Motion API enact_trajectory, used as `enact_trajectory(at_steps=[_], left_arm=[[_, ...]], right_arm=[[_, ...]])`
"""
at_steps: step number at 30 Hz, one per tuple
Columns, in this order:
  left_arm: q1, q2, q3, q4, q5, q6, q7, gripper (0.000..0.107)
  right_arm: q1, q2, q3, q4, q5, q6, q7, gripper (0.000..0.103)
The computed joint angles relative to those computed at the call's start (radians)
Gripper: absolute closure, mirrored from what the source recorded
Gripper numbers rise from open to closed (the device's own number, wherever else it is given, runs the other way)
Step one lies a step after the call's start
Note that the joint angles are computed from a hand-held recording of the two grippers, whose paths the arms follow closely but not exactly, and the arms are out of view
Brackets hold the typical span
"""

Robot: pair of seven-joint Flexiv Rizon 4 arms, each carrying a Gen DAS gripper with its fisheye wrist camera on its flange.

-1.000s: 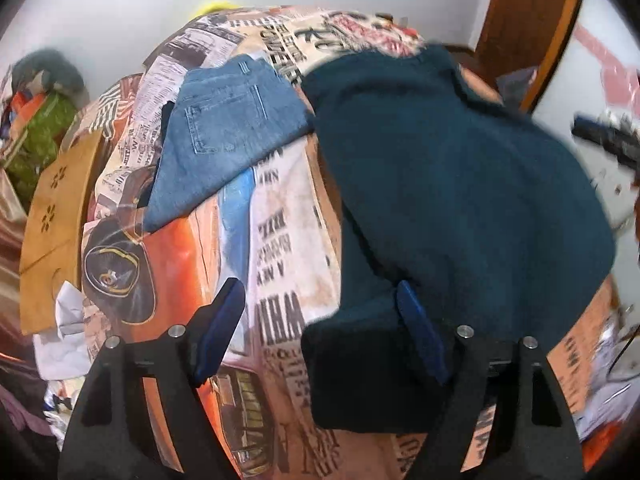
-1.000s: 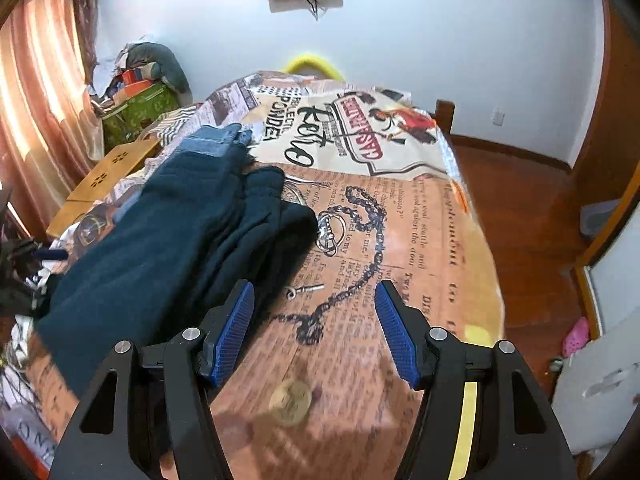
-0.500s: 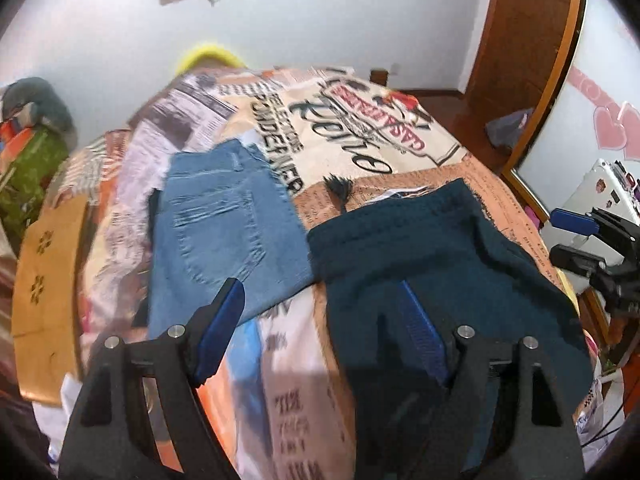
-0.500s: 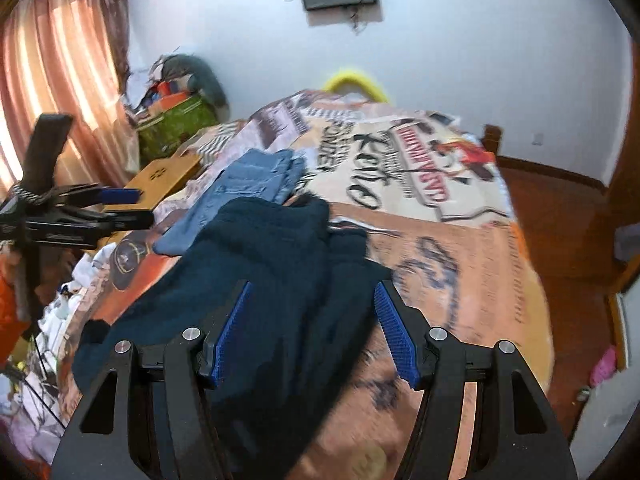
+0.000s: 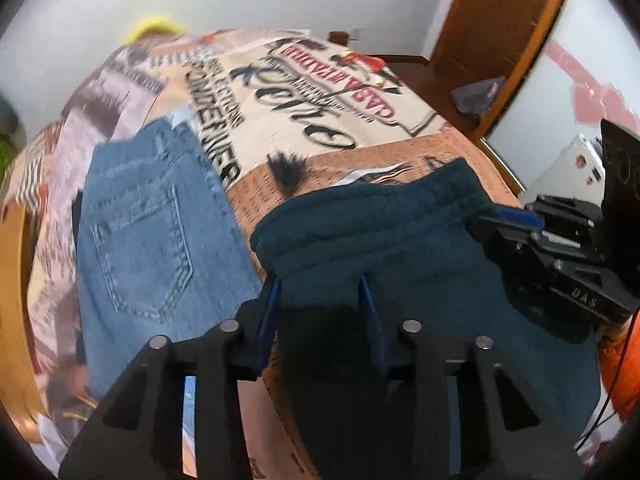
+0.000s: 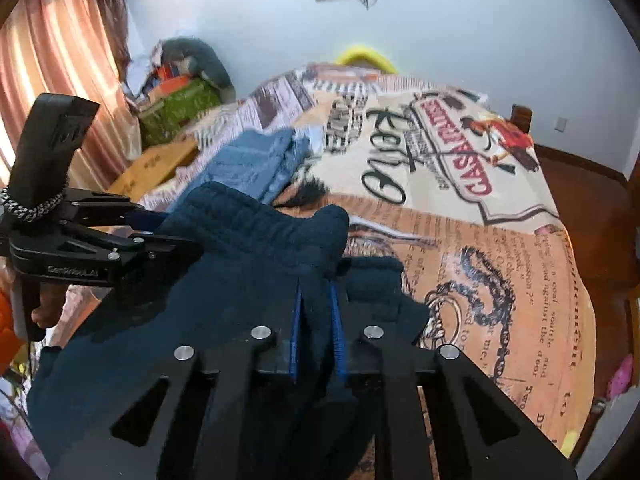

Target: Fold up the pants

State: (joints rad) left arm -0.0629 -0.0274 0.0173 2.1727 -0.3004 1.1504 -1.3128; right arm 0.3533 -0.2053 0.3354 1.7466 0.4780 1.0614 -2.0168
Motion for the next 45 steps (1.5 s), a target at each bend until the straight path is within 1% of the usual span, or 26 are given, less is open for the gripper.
enact_trajectory(at_steps=[2, 4, 7, 9, 11, 13, 15, 16, 17, 18, 19, 20, 21, 24, 25, 28, 31, 34, 37, 40, 42, 45], left_arm=[[-0.001, -0.002, -0.003, -0.034, 0.06, -0.02, -0.021, 0.074], [0.001, -0.011, -0.005, -0.068, 0.075, -0.039, -0.031, 0.074], [0.001, -0.031, -0.009, -0.102, 0.077, -0.02, -0.027, 0.075], [0.004, -0.063, -0.011, -0.133, 0.088, -0.025, -0.037, 0.074], [0.0, -0.104, -0.001, -0.175, 0.163, -0.052, -0.094, 0.074], [-0.006, -0.148, 0.013, -0.21, 0.236, -0.081, -0.149, 0.074], [-0.001, -0.165, 0.016, -0.206, 0.242, -0.075, -0.156, 0.068], [0.004, -0.166, 0.017, -0.199, 0.232, -0.065, -0.157, 0.062], [0.013, -0.16, 0.013, -0.188, 0.208, -0.063, -0.146, 0.059], [0.017, -0.154, 0.012, -0.184, 0.193, -0.066, -0.142, 0.059], [0.019, -0.142, 0.019, -0.184, 0.194, -0.077, -0.153, 0.059], [0.017, -0.134, 0.025, -0.188, 0.21, -0.086, -0.172, 0.059], [0.016, -0.116, 0.034, -0.187, 0.232, -0.088, -0.192, 0.059], [0.009, -0.042, 0.055, -0.177, 0.346, -0.075, -0.276, 0.06], [0.01, -0.012, 0.052, -0.162, 0.353, -0.065, -0.276, 0.06], [0.001, 0.081, 0.034, -0.087, 0.291, -0.035, -0.214, 0.059], [-0.024, 0.159, 0.015, -0.011, 0.248, -0.025, -0.169, 0.059], [-0.055, 0.216, -0.003, 0.063, 0.218, -0.04, -0.153, 0.059], [-0.069, 0.244, -0.022, 0.117, 0.221, -0.061, -0.176, 0.059], [-0.045, 0.263, -0.049, 0.155, 0.313, -0.104, -0.249, 0.059], [-0.034, 0.293, -0.049, 0.194, 0.369, -0.103, -0.283, 0.059], [-0.03, 0.355, -0.018, 0.242, 0.366, -0.105, -0.284, 0.057]], right_arm=[[-0.013, 0.013, 0.01, 0.003, 0.036, 0.027, -0.044, 0.093], [-0.013, 0.025, 0.01, 0.01, 0.045, 0.06, -0.07, 0.093], [-0.017, 0.03, 0.005, 0.003, 0.066, 0.084, -0.09, 0.093], [-0.019, 0.015, -0.006, -0.006, 0.064, 0.092, -0.076, 0.093], [-0.021, -0.012, -0.017, -0.018, 0.048, 0.075, -0.043, 0.093], [-0.02, -0.044, -0.028, -0.021, 0.007, 0.044, 0.003, 0.093], [-0.033, -0.065, -0.019, -0.028, 0.007, 0.017, 0.015, 0.093], [-0.038, -0.071, -0.015, -0.029, 0.005, 0.008, 0.021, 0.093], [-0.042, -0.07, -0.012, -0.029, 0.003, 0.004, 0.026, 0.093], [-0.046, -0.066, -0.012, -0.03, -0.004, -0.004, 0.035, 0.092], [-0.051, -0.061, -0.011, -0.035, -0.006, -0.022, 0.041, 0.09], [-0.053, -0.051, -0.015, -0.037, -0.017, -0.041, 0.057, 0.084], [-0.048, -0.042, -0.022, -0.032, -0.036, -0.041, 0.074, 0.08], [-0.047, 0.006, -0.03, -0.002, -0.063, -0.029, 0.089, 0.079], [-0.055, 0.036, -0.025, 0.008, -0.049, -0.034, 0.075, 0.079], [-0.056, 0.09, -0.024, 0.024, -0.002, -0.061, 0.025, 0.078], [-0.039, 0.164, -0.027, 0.058, 0.059, -0.103, -0.035, 0.07], [-0.006, 0.22, -0.041, 0.097, 0.102, -0.147, -0.066, 0.07], [0.03, 0.266, -0.051, 0.15, 0.126, -0.193, -0.083, 0.07], [0.058, 0.28, -0.055, 0.207, 0.088, -0.186, -0.056, 0.07], [0.066, 0.296, -0.063, 0.245, 0.079, -0.167, -0.044, 0.07], [0.067, 0.338, -0.086, 0.28, 0.098, -0.165, -0.045, 0.07]])
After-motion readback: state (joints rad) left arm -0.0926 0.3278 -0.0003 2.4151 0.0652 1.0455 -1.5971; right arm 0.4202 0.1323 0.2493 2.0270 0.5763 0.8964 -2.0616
